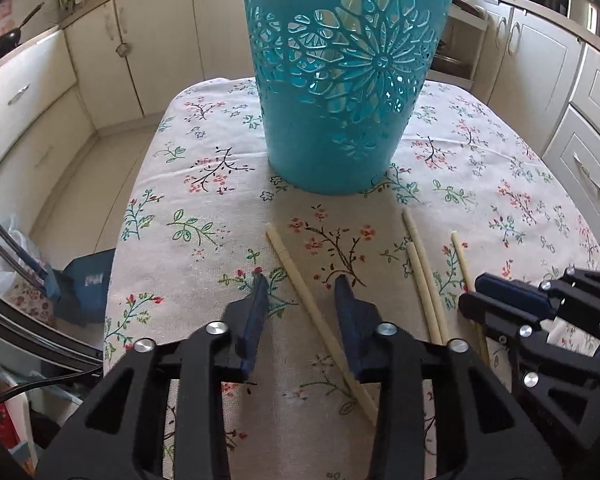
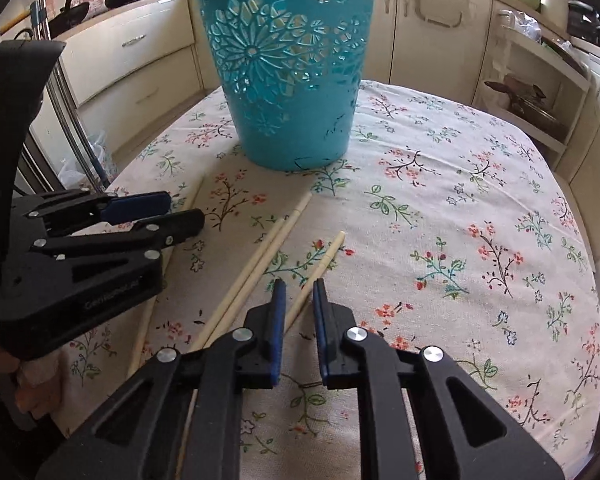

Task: Organize utensils
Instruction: 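Lower the left gripper onto a chopstick and close it, then lift the held chopstick over the basket with the left gripper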

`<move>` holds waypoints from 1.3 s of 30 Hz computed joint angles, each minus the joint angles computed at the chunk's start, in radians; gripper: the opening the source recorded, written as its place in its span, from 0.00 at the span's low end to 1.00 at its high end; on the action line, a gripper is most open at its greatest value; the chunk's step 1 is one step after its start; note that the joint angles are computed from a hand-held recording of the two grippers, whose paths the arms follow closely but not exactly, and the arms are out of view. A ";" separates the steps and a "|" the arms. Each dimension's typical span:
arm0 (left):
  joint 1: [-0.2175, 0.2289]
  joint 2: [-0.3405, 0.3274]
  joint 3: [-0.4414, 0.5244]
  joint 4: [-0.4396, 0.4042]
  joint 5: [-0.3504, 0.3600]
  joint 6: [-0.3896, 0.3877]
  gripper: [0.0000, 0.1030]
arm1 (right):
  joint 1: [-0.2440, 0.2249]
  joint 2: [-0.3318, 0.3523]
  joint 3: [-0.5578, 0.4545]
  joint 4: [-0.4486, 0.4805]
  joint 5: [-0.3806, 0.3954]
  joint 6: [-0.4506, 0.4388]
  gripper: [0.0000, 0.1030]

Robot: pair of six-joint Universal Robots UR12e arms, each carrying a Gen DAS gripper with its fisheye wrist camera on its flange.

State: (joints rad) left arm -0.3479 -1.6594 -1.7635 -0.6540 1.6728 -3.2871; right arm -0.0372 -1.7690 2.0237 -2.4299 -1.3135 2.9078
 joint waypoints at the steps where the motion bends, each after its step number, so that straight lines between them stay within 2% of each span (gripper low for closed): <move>1: 0.003 0.000 0.000 0.000 -0.008 -0.005 0.18 | -0.005 -0.001 0.004 -0.005 0.013 0.009 0.14; 4: 0.017 0.003 -0.004 0.006 -0.048 -0.025 0.10 | -0.016 -0.003 0.004 -0.001 0.037 0.027 0.14; 7: 0.023 0.004 -0.006 0.009 -0.068 -0.034 0.10 | -0.017 -0.003 0.004 -0.001 0.042 0.031 0.15; 10: 0.023 0.002 -0.003 0.006 -0.070 -0.044 0.10 | -0.017 -0.003 0.002 0.003 0.050 0.025 0.19; 19: 0.005 -0.015 0.019 -0.011 -0.010 -0.040 0.10 | -0.007 -0.003 0.002 0.003 0.041 0.004 0.26; 23: 0.012 -0.011 0.013 -0.006 -0.021 -0.055 0.05 | -0.008 -0.004 0.002 0.003 0.044 0.002 0.27; 26: 0.013 -0.004 0.007 -0.002 -0.021 -0.063 0.05 | -0.011 -0.004 0.003 0.004 0.052 0.005 0.27; 32: -0.002 0.021 -0.019 0.060 -0.017 -0.039 0.05 | -0.013 -0.005 0.003 0.004 0.056 0.007 0.27; 39: 0.015 0.072 -0.051 0.171 -0.100 -0.051 0.05 | -0.013 -0.005 0.003 0.003 0.052 0.005 0.27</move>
